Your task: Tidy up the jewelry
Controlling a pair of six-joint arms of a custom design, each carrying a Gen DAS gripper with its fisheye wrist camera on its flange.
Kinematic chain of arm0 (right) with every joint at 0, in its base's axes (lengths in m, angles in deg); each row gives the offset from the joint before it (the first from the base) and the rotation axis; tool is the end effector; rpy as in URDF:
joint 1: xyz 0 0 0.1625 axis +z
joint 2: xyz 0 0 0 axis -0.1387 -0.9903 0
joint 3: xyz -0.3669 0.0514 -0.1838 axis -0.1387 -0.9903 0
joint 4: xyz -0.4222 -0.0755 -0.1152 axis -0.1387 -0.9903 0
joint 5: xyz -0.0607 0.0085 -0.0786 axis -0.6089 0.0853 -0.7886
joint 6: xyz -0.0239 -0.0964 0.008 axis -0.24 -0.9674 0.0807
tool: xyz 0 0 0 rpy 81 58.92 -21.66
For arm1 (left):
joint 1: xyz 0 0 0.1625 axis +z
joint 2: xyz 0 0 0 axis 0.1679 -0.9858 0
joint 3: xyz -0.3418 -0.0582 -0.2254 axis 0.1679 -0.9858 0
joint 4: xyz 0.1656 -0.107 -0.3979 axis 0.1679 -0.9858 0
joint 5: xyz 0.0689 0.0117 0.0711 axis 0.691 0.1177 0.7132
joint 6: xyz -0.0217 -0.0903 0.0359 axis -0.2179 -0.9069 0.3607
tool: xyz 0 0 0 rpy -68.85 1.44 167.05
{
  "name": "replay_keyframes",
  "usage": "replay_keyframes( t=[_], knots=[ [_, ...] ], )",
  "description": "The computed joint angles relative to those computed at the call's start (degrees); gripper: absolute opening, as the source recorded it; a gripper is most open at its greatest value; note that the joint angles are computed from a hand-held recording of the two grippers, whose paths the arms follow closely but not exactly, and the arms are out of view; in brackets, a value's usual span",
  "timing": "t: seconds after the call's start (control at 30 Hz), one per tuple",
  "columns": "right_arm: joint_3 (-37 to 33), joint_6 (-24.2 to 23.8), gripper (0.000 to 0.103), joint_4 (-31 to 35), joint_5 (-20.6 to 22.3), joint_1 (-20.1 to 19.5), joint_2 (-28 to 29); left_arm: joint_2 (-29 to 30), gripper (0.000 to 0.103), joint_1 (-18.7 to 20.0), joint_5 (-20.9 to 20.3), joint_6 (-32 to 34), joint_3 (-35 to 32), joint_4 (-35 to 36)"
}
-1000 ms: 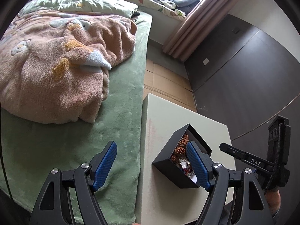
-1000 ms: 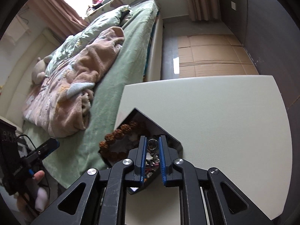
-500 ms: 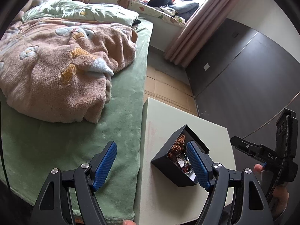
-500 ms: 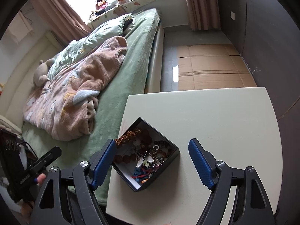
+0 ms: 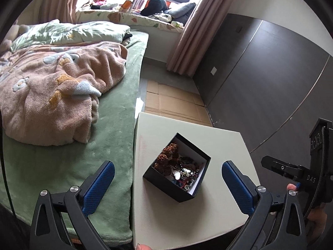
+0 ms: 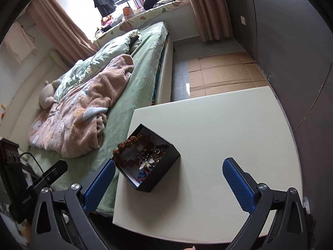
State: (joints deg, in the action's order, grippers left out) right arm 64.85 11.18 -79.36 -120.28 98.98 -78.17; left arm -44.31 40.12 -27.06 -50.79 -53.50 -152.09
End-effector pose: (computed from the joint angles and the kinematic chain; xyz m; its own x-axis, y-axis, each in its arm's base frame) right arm 0.1091 -0.8128 0.4644 -0.9091 0.0952 0.4055 -0.1796 0.7889 -0.5877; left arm -0.4682 -0.8419 0.1178 -0.8723 0.2656 -0.4106 0.4554 0.7470 -0.4844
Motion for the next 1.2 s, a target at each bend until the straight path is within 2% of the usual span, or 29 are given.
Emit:
replay_keyframes(
  t=[0.23,0.67,1.2],
  knots=[
    [8.54,0.99,0.103,-6.11,0.12,-0.54,-6.42,-2.88,0.103,-2.03,-0.53,2.29,5.91,-3.09],
    [22.96,0.69,0.103,-14.97,-1.56,-0.02,-17.08,-12.72,0.103,-6.79,1.63,5.66,24.55,-13.64],
    [37.01,-4.18,0.103,-24.91,-4.83,3.67,-27.02,-22.15,0.103,-11.72,3.77,7.84,41.17,-22.92]
  ],
)
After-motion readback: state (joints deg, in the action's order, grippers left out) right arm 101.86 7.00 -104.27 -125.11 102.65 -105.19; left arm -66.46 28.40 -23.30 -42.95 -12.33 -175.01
